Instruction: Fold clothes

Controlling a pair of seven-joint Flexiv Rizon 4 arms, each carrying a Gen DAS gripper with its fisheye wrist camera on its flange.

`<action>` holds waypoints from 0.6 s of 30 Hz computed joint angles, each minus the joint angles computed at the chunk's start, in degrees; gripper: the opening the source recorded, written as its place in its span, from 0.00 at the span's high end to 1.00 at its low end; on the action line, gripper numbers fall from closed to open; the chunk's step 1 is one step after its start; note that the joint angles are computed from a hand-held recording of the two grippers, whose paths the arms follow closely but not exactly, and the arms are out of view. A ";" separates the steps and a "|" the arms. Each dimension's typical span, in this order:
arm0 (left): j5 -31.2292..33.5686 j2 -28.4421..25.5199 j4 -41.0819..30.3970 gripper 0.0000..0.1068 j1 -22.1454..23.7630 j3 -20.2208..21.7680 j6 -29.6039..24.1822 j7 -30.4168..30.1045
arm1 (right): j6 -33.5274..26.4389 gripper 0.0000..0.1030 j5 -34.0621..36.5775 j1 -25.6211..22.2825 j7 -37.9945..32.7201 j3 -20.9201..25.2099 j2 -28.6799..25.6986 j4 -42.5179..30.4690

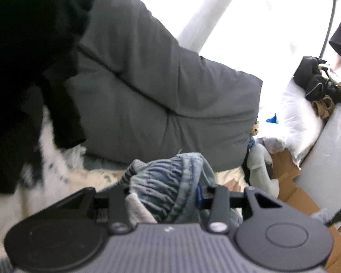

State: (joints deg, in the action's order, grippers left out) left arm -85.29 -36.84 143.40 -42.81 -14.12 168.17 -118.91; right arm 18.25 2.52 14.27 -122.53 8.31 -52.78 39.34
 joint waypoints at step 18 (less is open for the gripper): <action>21.21 -1.80 -4.01 0.69 10.34 5.38 1.20 2.42 | 2.68 1.00 -6.51 -4.46 7.34 -5.19 4.30 7.75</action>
